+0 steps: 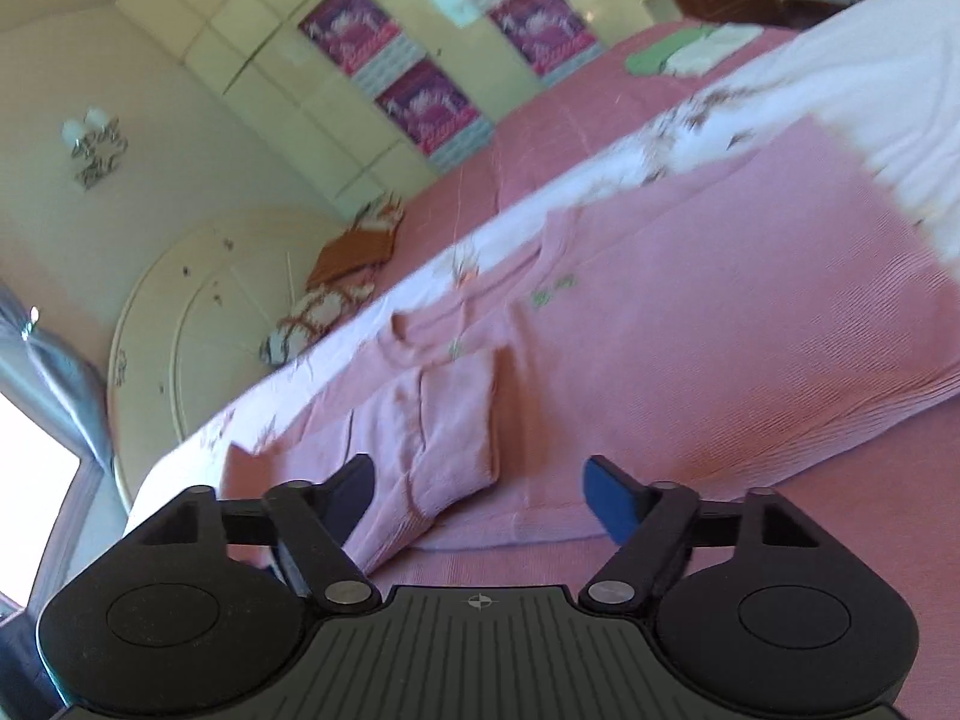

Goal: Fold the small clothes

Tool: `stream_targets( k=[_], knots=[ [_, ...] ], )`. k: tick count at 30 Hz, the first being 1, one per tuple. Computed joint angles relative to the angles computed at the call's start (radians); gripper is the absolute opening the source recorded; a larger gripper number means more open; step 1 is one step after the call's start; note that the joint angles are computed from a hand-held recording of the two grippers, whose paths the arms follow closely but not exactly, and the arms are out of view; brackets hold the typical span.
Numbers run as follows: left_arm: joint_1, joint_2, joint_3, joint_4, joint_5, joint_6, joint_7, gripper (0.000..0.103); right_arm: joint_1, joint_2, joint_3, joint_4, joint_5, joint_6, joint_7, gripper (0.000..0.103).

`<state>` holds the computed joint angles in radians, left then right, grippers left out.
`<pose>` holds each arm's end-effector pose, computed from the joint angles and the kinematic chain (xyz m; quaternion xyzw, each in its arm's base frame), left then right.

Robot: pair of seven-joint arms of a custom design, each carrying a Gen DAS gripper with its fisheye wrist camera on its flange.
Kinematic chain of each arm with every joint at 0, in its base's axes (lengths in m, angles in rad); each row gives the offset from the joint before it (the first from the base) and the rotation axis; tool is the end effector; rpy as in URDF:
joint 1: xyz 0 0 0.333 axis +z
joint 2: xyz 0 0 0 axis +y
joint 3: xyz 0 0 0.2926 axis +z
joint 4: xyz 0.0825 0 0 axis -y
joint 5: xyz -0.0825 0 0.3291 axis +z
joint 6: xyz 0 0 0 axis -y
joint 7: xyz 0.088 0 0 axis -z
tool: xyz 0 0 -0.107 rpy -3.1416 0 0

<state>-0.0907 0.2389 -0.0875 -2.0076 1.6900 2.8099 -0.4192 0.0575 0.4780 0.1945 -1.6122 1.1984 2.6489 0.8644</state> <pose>0.5386 -0.1436 0.3721 -0.7112 0.5270 -0.3070 0.3496 0.6466 0.1192 0.4067 -0.6075 0.6332 0.0423 0.4777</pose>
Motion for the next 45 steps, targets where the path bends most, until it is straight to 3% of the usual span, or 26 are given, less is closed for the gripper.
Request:
stream_targets(
  k=[2, 4, 6, 8, 11, 14, 17, 18, 20, 21, 25, 28, 33, 38, 40, 42, 43, 45],
  knots=[
    [0.028, -0.058, 0.018, -0.086, -0.027, 0.002, -0.029, 0.048, 0.019, 0.035, -0.009, 0.036, -0.052, -0.018, 0.044, 0.07],
    [0.057, -0.073, 0.027, -0.113, -0.115, 0.005, 0.046, 0.048, 0.031, 0.067, -0.006, 0.07, -0.087, -0.012, 0.075, 0.069],
    [0.085, -0.06, 0.038, -0.11, -0.154, 0.046, 0.11, 0.049, 0.051, 0.096, -0.012, 0.106, -0.14, 0.008, 0.115, 0.058],
    [0.097, -0.02, 0.047, -0.068, -0.152, 0.083, 0.141, 0.049, 0.07, 0.134, -0.029, 0.166, -0.236, -0.018, 0.191, 0.014],
    [0.098, 0.046, 0.057, 0.012, -0.176, 0.103, 0.208, 0.048, 0.097, 0.174, -0.045, 0.239, -0.379, -0.039, 0.262, 0.006],
    [0.078, 0.053, 0.076, 0.029, -0.163, 0.091, 0.206, 0.046, 0.079, 0.127, 0.009, 0.189, -0.39, 0.062, 0.146, 0.005],
    [0.067, 0.037, 0.08, 0.001, -0.084, 0.079, 0.115, 0.043, 0.009, 0.043, 0.109, 0.092, -0.215, 0.239, -0.057, 0.005],
    [0.069, 0.033, 0.077, -0.004, -0.07, 0.072, 0.096, 0.042, 0.019, 0.023, 0.1, 0.064, -0.205, 0.291, -0.086, 0.005],
    [0.077, 0.031, 0.071, -0.003, -0.06, 0.072, 0.081, 0.038, 0.077, 0.02, 0.006, 0.041, -0.326, 0.273, 0.021, 0.005],
    [0.078, 0.029, 0.068, -0.003, -0.058, 0.066, 0.082, 0.035, 0.076, 0.023, -0.009, 0.034, -0.343, 0.259, 0.065, 0.005],
    [0.089, 0.019, 0.06, 0.004, 0.005, 0.078, 0.045, 0.023, 0.04, 0.024, 0.008, 0.004, -0.336, 0.238, 0.109, 0.005],
    [0.104, 0.043, 0.054, 0.018, -0.112, 0.102, 0.172, 0.011, 0.047, 0.026, 0.006, -0.002, -0.363, 0.243, 0.116, 0.005],
    [0.103, 0.047, 0.072, 0.015, -0.085, 0.12, 0.106, 0.011, 0.019, 0.008, 0.03, -0.025, -0.346, 0.243, 0.104, 0.005],
    [0.103, 0.056, 0.076, 0.022, -0.133, 0.125, 0.162, 0.011, 0.029, -0.006, 0.006, -0.061, -0.358, 0.224, 0.112, 0.005],
    [0.11, 0.061, 0.074, 0.019, -0.201, 0.142, 0.249, 0.011, 0.019, -0.015, 0.019, -0.08, -0.33, 0.235, 0.1, 0.005],
    [0.114, 0.046, 0.078, -0.003, -0.263, 0.168, 0.359, 0.016, 0.029, -0.01, 0.009, -0.082, -0.337, 0.242, 0.108, 0.005],
    [0.115, 0.026, 0.077, -0.023, -0.27, 0.163, 0.386, 0.028, 0.031, -0.005, 0.004, -0.078, -0.342, 0.24, 0.116, 0.006],
    [0.085, -0.021, 0.108, -0.037, -0.078, 0.161, 0.238, 0.038, 0.017, -0.017, 0.015, -0.084, -0.318, 0.259, 0.105, 0.014]
  ],
)
